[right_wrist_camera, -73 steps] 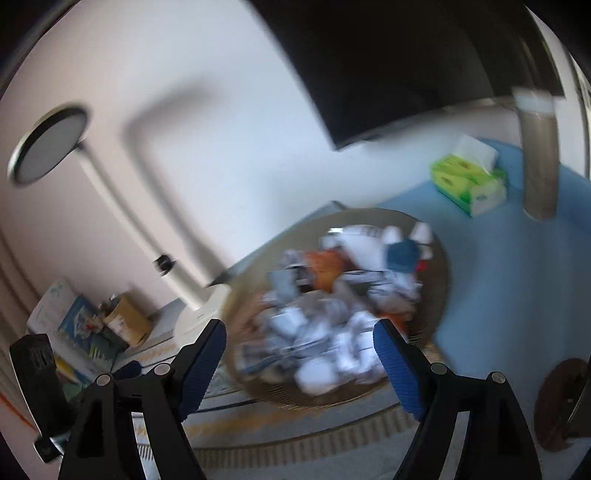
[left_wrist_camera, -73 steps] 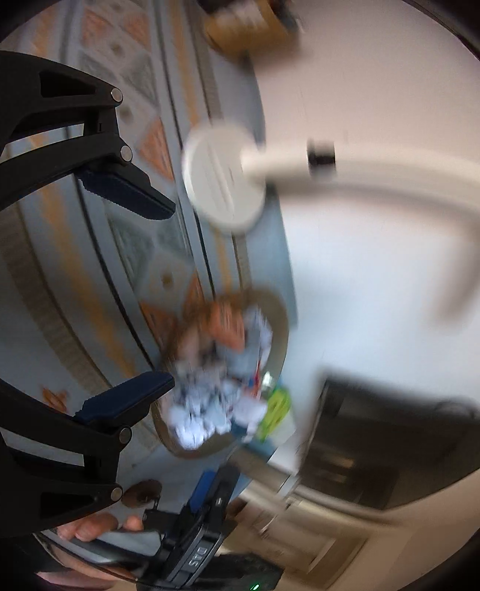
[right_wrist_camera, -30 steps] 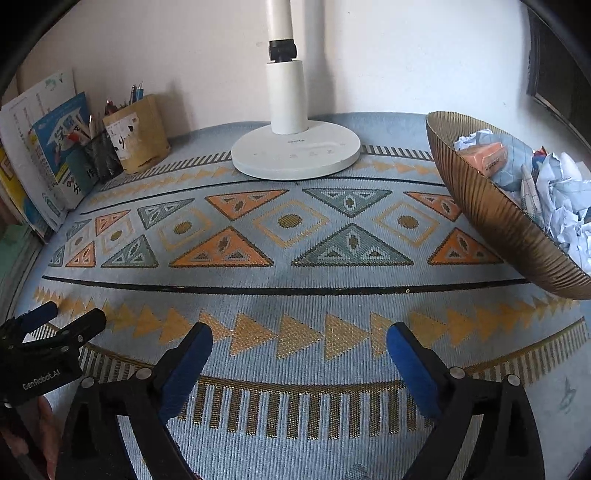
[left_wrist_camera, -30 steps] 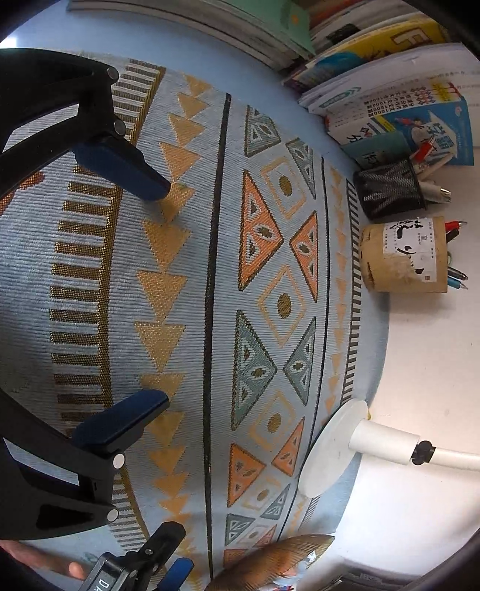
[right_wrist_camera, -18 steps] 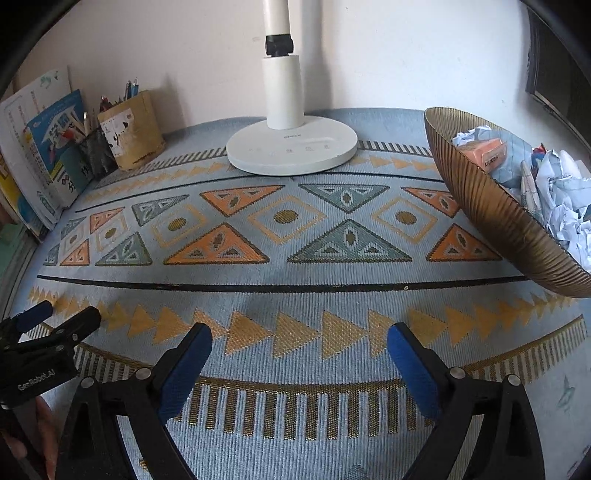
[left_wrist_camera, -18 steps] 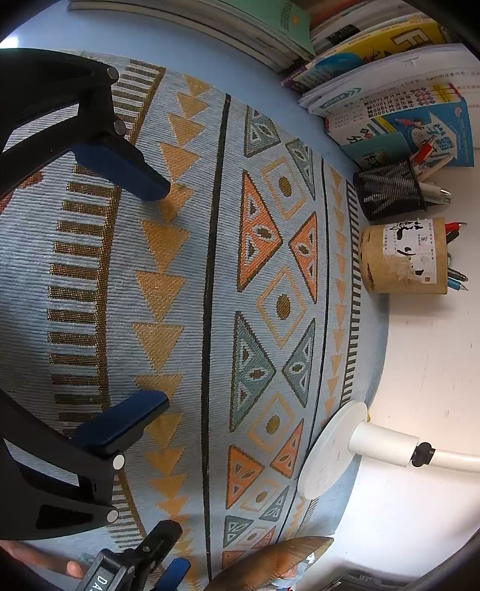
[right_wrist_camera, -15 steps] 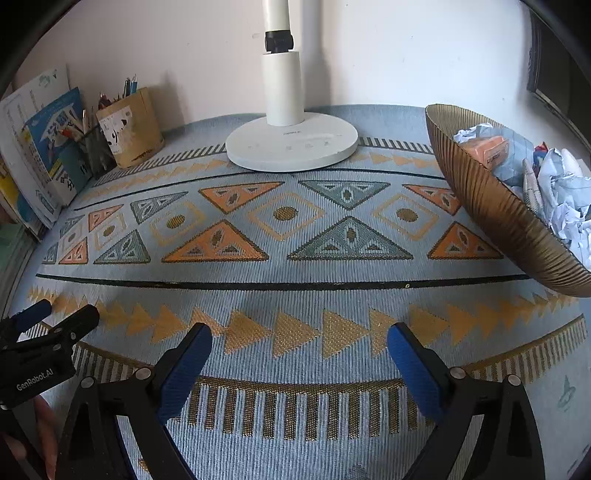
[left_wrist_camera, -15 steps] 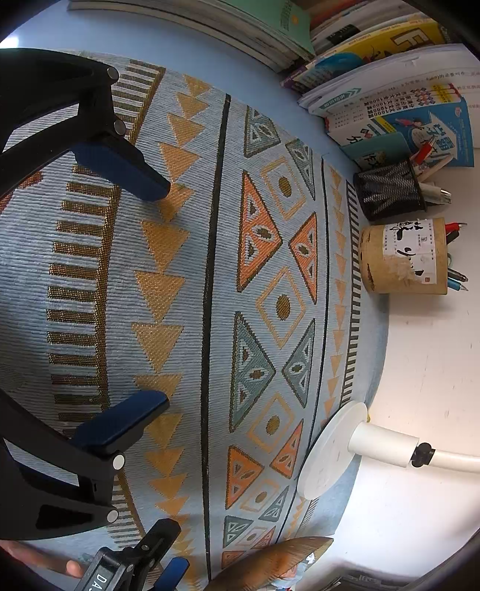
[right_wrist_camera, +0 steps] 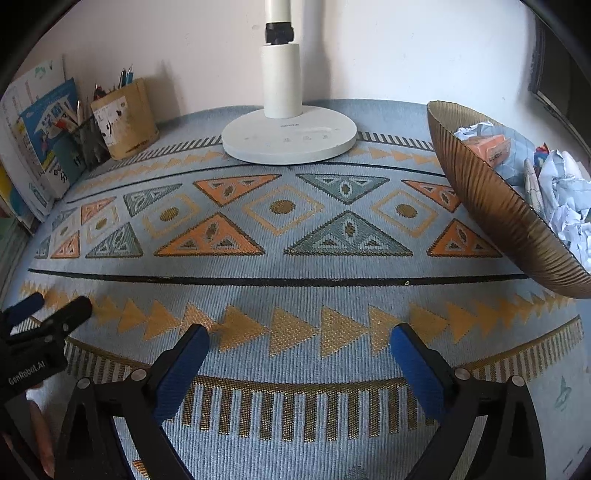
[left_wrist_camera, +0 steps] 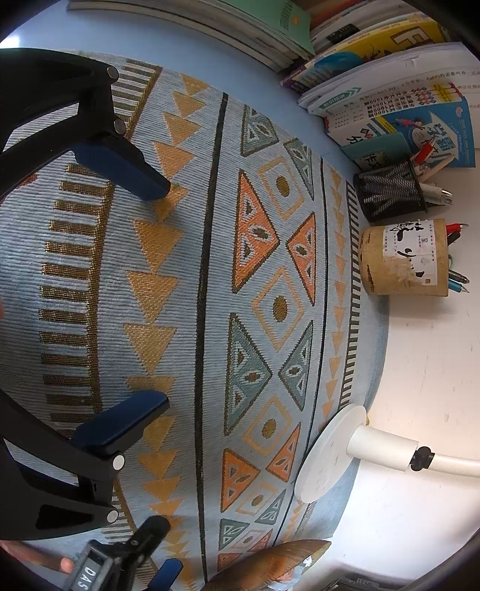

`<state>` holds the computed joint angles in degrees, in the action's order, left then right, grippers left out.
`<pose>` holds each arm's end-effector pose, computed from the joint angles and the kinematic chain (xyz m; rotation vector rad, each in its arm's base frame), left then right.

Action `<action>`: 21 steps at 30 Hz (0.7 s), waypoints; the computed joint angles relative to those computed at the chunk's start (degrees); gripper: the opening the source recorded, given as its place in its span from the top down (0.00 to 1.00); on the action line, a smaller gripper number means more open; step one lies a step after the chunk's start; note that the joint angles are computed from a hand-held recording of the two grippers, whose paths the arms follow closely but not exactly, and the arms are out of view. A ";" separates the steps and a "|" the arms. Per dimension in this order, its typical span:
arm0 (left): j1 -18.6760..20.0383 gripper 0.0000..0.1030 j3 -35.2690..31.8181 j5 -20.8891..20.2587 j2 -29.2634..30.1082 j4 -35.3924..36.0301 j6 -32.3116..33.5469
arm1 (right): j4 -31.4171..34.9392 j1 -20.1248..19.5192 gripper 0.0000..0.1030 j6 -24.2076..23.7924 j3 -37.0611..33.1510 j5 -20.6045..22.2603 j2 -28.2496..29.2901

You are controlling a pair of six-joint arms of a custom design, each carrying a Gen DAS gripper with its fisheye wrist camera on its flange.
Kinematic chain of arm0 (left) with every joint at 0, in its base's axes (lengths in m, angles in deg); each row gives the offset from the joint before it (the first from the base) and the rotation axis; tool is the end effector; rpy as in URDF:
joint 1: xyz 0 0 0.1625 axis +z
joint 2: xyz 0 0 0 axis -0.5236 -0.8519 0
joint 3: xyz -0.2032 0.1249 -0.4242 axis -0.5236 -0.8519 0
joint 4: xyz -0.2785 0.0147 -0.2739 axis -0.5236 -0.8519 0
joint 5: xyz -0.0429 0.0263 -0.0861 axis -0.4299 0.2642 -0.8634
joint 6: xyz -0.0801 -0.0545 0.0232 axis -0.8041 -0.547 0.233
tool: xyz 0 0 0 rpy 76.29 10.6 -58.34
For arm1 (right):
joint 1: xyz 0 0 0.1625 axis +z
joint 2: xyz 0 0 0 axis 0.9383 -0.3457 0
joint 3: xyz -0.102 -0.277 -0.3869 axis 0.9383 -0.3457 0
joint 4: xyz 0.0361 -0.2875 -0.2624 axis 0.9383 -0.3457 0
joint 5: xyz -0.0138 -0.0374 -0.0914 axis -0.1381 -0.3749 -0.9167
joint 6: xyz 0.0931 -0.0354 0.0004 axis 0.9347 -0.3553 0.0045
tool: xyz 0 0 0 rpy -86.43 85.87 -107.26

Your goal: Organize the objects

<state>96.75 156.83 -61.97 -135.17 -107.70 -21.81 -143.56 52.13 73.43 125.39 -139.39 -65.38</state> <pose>0.0398 -0.4271 0.2802 0.1055 2.2085 -0.7962 0.3089 -0.3857 -0.1177 0.4316 -2.2995 0.6510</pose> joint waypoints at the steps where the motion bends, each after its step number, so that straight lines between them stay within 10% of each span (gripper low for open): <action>1: 0.00 0.00 0.01 0.05 -0.03 -0.04 -0.09 | 0.39 -0.01 0.02 -0.01 -0.09 0.00 -0.04; 21: 0.94 0.00 -2.00 0.19 1.86 -1.42 0.85 | -3.33 0.06 0.00 -2.04 -0.40 -0.11 1.23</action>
